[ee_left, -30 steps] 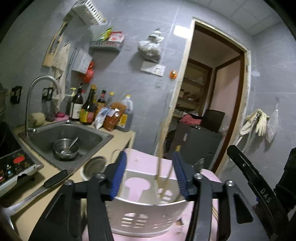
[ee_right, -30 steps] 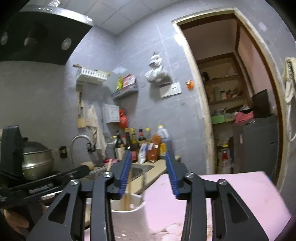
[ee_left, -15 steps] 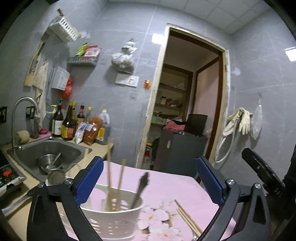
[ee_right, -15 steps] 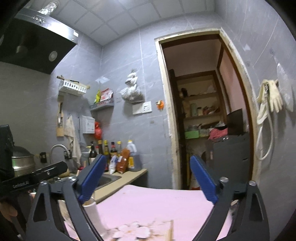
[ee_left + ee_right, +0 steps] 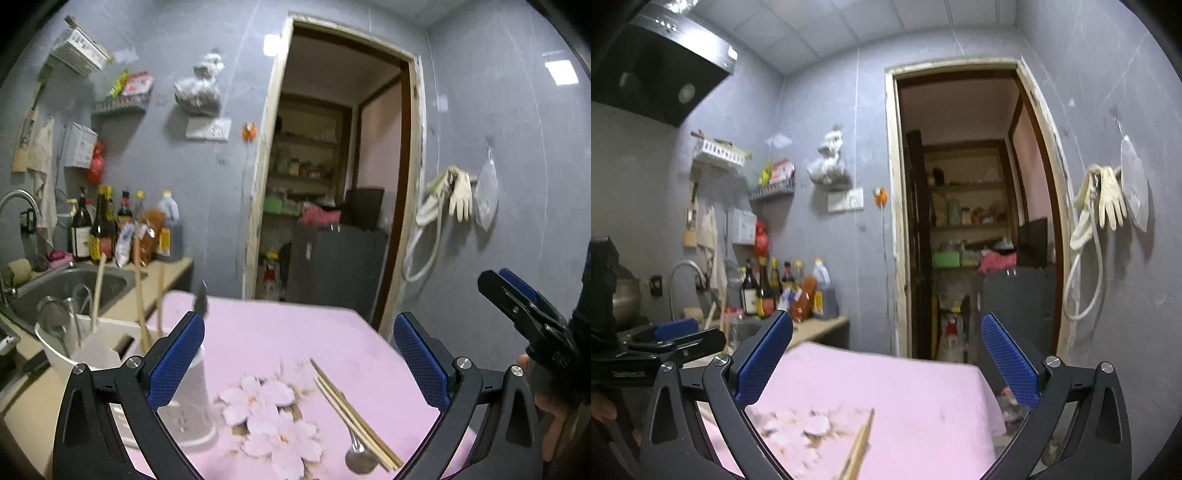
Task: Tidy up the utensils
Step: 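Lower the left tool onto a chopstick while the right tool grasps another chopstick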
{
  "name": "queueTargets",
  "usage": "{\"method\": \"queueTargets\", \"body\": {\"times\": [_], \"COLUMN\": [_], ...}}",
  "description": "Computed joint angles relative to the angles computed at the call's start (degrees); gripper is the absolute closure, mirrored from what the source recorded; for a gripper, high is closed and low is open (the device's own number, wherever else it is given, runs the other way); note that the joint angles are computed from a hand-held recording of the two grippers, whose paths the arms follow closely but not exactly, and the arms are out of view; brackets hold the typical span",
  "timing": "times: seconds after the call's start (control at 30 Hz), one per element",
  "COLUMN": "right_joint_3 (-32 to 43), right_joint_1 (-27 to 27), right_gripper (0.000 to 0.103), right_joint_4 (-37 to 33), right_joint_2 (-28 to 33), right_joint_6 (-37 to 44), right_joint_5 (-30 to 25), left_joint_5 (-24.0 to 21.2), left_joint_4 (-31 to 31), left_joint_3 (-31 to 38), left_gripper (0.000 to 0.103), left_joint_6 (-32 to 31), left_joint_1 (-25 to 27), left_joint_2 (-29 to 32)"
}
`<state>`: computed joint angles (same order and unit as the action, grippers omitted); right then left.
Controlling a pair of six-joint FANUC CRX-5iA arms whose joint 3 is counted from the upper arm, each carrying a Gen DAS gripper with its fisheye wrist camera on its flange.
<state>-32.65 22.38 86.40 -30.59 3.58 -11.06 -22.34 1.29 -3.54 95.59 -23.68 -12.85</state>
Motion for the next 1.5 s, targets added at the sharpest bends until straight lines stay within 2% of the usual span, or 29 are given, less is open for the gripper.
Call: {"method": "queueTargets", "body": {"times": [0.1,0.2,0.4,0.53,0.63,0.67,0.83,1.0,1.2,1.5], "right_joint_3": [2.1,5.6,14.9,20.2,24.1,24.9,28.8,31.8,34.0,34.3], "right_joint_1": [7.1,10.7,12.6,11.9,11.0,10.7,9.9,9.2,9.0,11.0], "right_gripper": [0.0,0.0,0.009,0.026,0.043,0.048,0.06,0.067,0.068,0.074], "right_joint_4": [-17.5,-31.2,-53.6,-63.6,-70.5,-72.2,-78.0,-83.2,-85.5,-79.4], "right_joint_2": [0.7,1.9,6.4,9.6,11.9,12.4,15.0,16.9,18.9,21.1], "right_joint_6": [16.2,27.4,46.0,54.9,61.3,62.9,69.7,74.6,77.3,76.0], "right_joint_5": [-8.4,-14.9,-26.6,-32.8,-37.1,-38.4,-44.6,-49.1,-52.1,-52.7], "left_joint_5": [-3.9,-7.8,-14.2,-20.3,-24.4,-25.8,-31.2,-32.8,-34.2,-35.6], "left_joint_4": [0.8,0.1,-0.3,-0.6,1.8,2.7,5.9,7.3,10.4,17.8], "left_joint_3": [1.2,2.9,5.7,9.4,11.3,12.0,14.4,15.2,15.6,16.3], "left_gripper": [0.002,0.002,0.002,0.003,0.003,0.003,0.003,0.005,0.021,0.045], "left_joint_6": [-0.9,0.0,1.6,1.2,0.0,-0.3,0.0,0.7,-0.6,-5.7], "left_joint_1": [-0.5,-1.1,-1.7,-1.9,-1.1,-0.8,0.5,1.3,2.4,4.0], "left_joint_2": [1.8,3.7,7.3,10.4,12.6,13.5,16.5,18.0,19.1,21.4]}}
